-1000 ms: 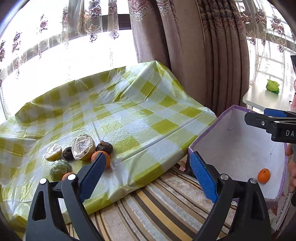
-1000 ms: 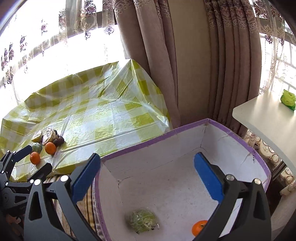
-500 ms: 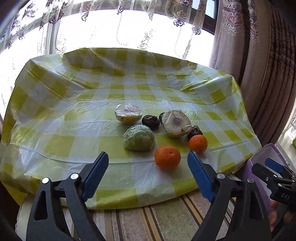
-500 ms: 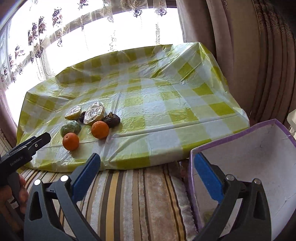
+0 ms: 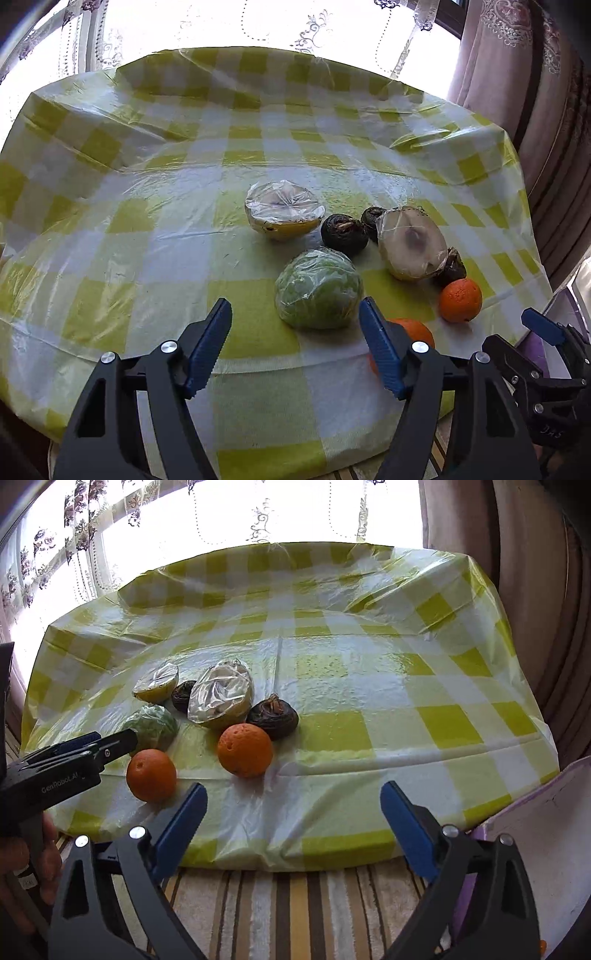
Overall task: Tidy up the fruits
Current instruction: 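Grasp the smaller wrapped green lettuce with the left tool while the right tool grasps another orange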
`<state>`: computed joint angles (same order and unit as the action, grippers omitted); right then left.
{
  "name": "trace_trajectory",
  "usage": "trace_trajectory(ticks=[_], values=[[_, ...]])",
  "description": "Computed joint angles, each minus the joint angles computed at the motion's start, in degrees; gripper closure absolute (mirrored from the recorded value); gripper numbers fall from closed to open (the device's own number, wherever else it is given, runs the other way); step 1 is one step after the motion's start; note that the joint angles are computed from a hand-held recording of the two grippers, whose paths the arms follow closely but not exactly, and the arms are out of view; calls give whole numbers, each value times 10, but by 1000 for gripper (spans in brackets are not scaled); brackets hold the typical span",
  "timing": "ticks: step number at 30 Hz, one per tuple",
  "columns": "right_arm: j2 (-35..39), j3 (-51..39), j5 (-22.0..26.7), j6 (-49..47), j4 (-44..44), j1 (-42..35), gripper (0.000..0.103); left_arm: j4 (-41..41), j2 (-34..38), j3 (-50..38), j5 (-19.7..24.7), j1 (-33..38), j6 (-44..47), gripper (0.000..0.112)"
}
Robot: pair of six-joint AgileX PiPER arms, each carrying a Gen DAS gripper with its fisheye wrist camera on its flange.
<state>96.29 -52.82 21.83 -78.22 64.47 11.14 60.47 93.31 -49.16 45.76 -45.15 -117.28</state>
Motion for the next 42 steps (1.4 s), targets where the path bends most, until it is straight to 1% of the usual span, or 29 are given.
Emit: trace_trajectory(ticks=[3,4,8,11,12,15,16,17,20,21,24,28,34,37,41,42], values=[[16,-18,-17,35,-28,23,10,-9,8,-2,-51,34,32,44],[20,-23,-23,45,-38,30,11,-1,8,1,-62,39,26,44],[36,-42,-39,89,-77,52,17,-3,19,-13,-71,51,51,44],[51,-60,-44,132,-116,63,26,9,18,-9,-93,65,51,45],[56,-66,-38,136,-119,63,30,13,18,-8,-96,67,47,46],[62,-72,-43,141,-123,71,35,9,24,-15,-81,62,55,48],[63,-73,-48,144,-127,76,37,8,27,-19,-81,61,64,54],[65,-73,-53,157,-142,83,38,2,30,-24,-77,59,74,54],[76,-83,-49,184,-174,91,50,8,28,-20,-80,59,68,54],[76,-82,-52,180,-169,92,52,9,27,-19,-78,57,66,55],[77,-83,-30,127,-121,83,65,16,25,-13,-66,48,47,55],[72,-75,-30,99,-93,80,65,10,17,-5,-36,28,30,55],[55,-53,-4,57,-56,55,65,-14,-11,21,7,-13,9,55],[40,-36,5,47,-53,42,65,-30,-24,35,21,-32,4,55],[29,-22,-5,66,-80,44,65,-46,-19,31,34,-44,17,53],[27,-20,-9,71,-86,46,63,-52,-15,26,38,-44,24,51]])
